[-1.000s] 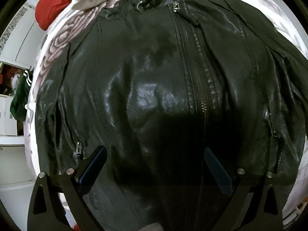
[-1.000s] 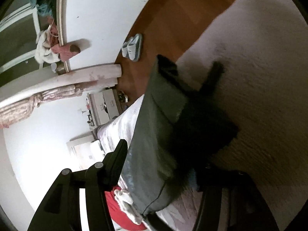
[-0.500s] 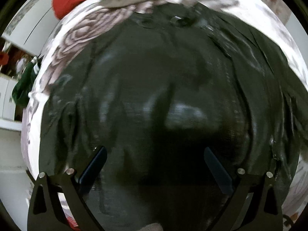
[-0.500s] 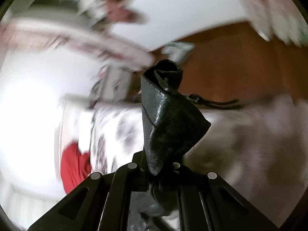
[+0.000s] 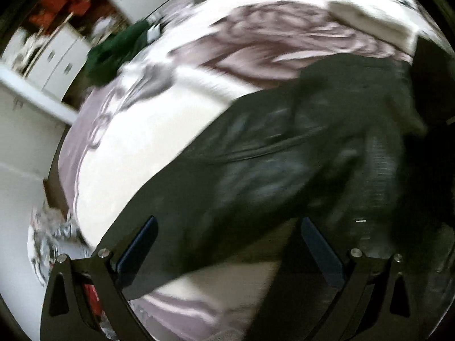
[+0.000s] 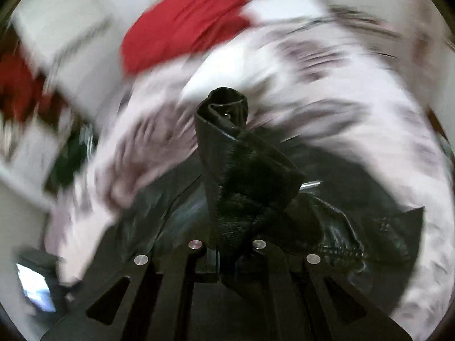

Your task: Fold large clothes

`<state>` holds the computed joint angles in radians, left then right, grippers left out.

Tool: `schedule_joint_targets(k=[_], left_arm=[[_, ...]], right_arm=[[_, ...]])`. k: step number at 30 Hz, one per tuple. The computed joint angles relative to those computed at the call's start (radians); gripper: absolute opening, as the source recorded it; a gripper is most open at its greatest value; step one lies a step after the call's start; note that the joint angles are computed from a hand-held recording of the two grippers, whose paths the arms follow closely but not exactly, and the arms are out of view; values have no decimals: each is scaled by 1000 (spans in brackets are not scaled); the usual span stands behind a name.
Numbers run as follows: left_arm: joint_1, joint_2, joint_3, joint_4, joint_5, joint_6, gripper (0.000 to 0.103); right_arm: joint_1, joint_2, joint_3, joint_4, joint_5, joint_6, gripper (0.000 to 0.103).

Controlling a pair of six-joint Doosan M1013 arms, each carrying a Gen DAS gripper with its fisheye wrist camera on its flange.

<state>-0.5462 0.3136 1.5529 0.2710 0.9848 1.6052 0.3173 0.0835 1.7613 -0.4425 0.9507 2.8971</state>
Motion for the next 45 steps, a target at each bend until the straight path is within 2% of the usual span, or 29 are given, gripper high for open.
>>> schedule_joint_targets(k=[2,5,7,9,10,11,12,14,17,19,21,23,26,28,30,32,33,36,37,38,40,41,45], left_arm=[[32,19,-15,-2,17,-6,103],[65,28,-19,-20,26,5,103],[86,36,-24,-39,34,18,103],[108,44,-33,-62,52,37,103],[119,46,-39,-80,69,43,103],[134,47,-46,-105,82,51,103],[146,46,-48,-125,95,53,103],[175,48,-58,-172,138,47,103],[219,46,-58,-217,192,2,103],[253,49,-52,-276,235,-29,103],[293,56,-43,-372,271,-65,103],[359,65,-18,-555,302,-115,103],[435,70,50,-810,273,-159,103],[458,72,93,-915,216,-179,103],[465,69,119,-950,131,-233,102],[463,64,128,-939,46,-333,101],[460,62,123,-910,11,-381,99],[433,59,92,-768,-49,-496,81],[423,58,84,-728,-63,-508,66],[418,64,66,-679,-63,-512,40],[402,72,40,-589,-64,-492,18],[402,82,25,-573,-67,-463,12],[401,125,-44,-562,-65,-358,8]], right_arm=[[16,87,-47,40,11,-124,6],[53,159,-67,76,35,-213,6],[69,183,-85,67,88,-226,7],[59,174,-79,128,92,-259,14],[39,156,-81,193,96,-290,16],[19,130,-70,290,79,-301,25],[-3,95,-49,355,60,-297,43],[-22,10,10,444,0,-230,58],[-13,-70,54,467,-14,-105,58],[11,-108,72,422,20,0,58],[15,-134,104,421,8,57,58],[-6,-149,146,474,-21,83,58],[-14,-174,194,496,-18,124,58],[-11,-198,218,487,-12,141,58],[-9,-220,236,479,14,145,58],[-24,-247,263,507,-13,130,58],[-23,-253,265,507,7,140,58],[-25,-251,257,506,20,127,58],[-19,-247,249,497,26,129,58],[-12,-243,241,490,33,131,58],[-1,-225,222,482,45,136,58],[2,-216,214,482,44,138,58],[25,-162,173,462,63,158,58]])
